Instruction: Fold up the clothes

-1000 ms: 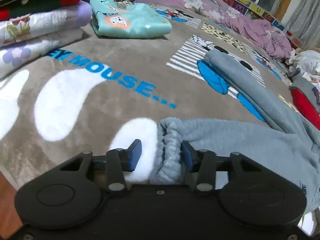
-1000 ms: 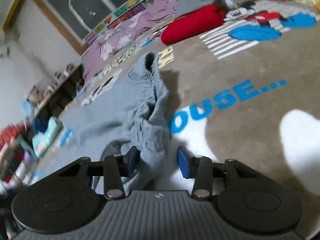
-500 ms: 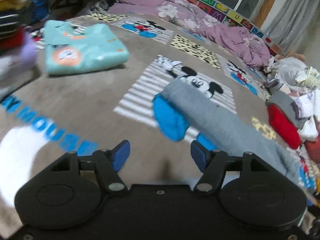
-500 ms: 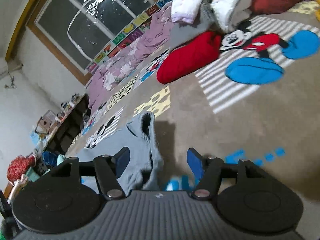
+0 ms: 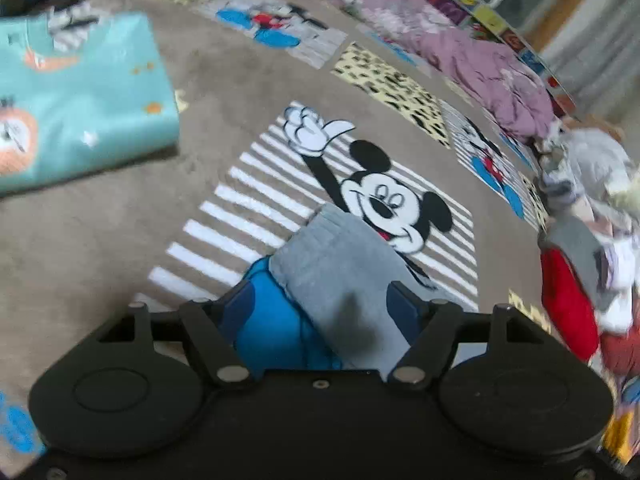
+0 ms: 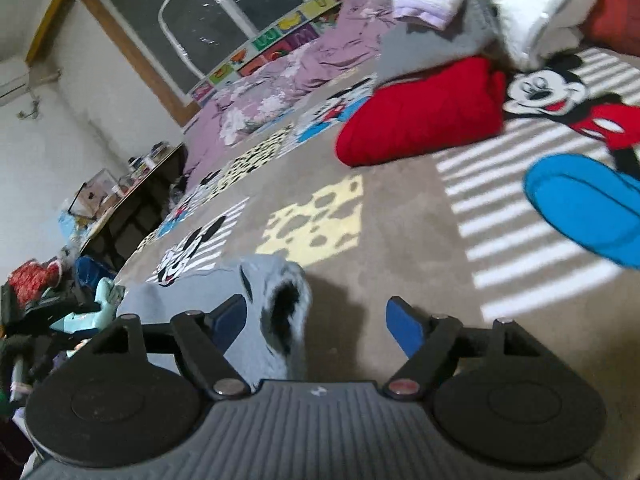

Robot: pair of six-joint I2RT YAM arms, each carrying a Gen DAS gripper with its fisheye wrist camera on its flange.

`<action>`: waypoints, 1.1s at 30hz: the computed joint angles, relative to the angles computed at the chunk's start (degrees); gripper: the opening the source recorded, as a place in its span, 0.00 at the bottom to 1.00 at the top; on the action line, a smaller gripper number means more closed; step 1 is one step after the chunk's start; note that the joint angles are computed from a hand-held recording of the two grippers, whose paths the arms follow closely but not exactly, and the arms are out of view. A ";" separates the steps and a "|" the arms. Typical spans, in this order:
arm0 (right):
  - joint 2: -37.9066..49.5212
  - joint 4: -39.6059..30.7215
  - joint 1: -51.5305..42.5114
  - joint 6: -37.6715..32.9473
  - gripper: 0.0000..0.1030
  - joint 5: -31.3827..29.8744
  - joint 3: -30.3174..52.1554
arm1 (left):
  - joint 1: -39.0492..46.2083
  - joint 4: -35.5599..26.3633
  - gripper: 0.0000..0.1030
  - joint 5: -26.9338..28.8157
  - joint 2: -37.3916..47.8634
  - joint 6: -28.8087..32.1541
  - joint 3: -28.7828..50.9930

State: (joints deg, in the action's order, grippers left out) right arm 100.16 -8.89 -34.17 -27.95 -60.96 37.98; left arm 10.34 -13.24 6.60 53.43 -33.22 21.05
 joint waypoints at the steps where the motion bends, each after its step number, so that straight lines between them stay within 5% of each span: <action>1: 0.39 -0.21 0.73 -0.50 0.74 -0.16 0.43 | 0.42 1.93 0.70 0.88 2.27 -0.56 -0.05; 5: 2.04 -1.29 3.60 -2.65 0.74 -0.76 2.35 | -0.18 8.71 0.69 3.28 8.73 -2.30 -0.73; 6: 2.55 -1.52 4.46 -3.24 0.66 -0.47 2.86 | -0.93 9.68 0.66 3.18 9.09 -2.39 -1.07; 7: 3.29 -1.70 5.44 -3.88 0.44 0.44 3.31 | -2.56 10.57 0.58 1.65 9.28 -2.66 -1.41; 9: 4.82 -2.24 6.45 -4.99 0.26 0.95 4.00 | -6.10 11.39 0.37 -2.78 9.86 -1.80 -1.62; 10: 5.32 -1.92 6.41 -4.93 0.24 0.59 3.98 | -6.55 11.86 0.22 -3.15 10.26 -1.72 -1.79; 14: 7.87 -6.16 2.77 -3.41 0.16 -5.86 6.64 | -6.63 10.99 0.08 -3.09 4.50 -0.41 -3.03; 18: 8.27 -7.89 -0.28 -1.63 0.15 -10.52 7.71 | -5.36 6.67 0.08 -3.08 -3.73 1.20 -4.78; 24: 12.05 -4.21 1.36 4.60 0.19 -3.85 8.11 | -1.36 5.54 0.20 -1.07 -2.26 3.03 -8.55; 26: 11.11 -3.64 1.12 4.32 0.29 -3.64 7.30 | -4.33 1.95 0.40 -6.54 -5.83 2.65 -7.92; 31: 6.77 1.09 -0.41 5.93 0.58 -3.23 4.09 | -15.94 -9.47 0.43 -22.47 -16.22 0.32 -5.48; 33: 4.65 3.64 -1.45 7.09 0.59 -2.83 2.70 | -24.83 -12.20 0.44 -26.35 -18.87 -1.88 -4.80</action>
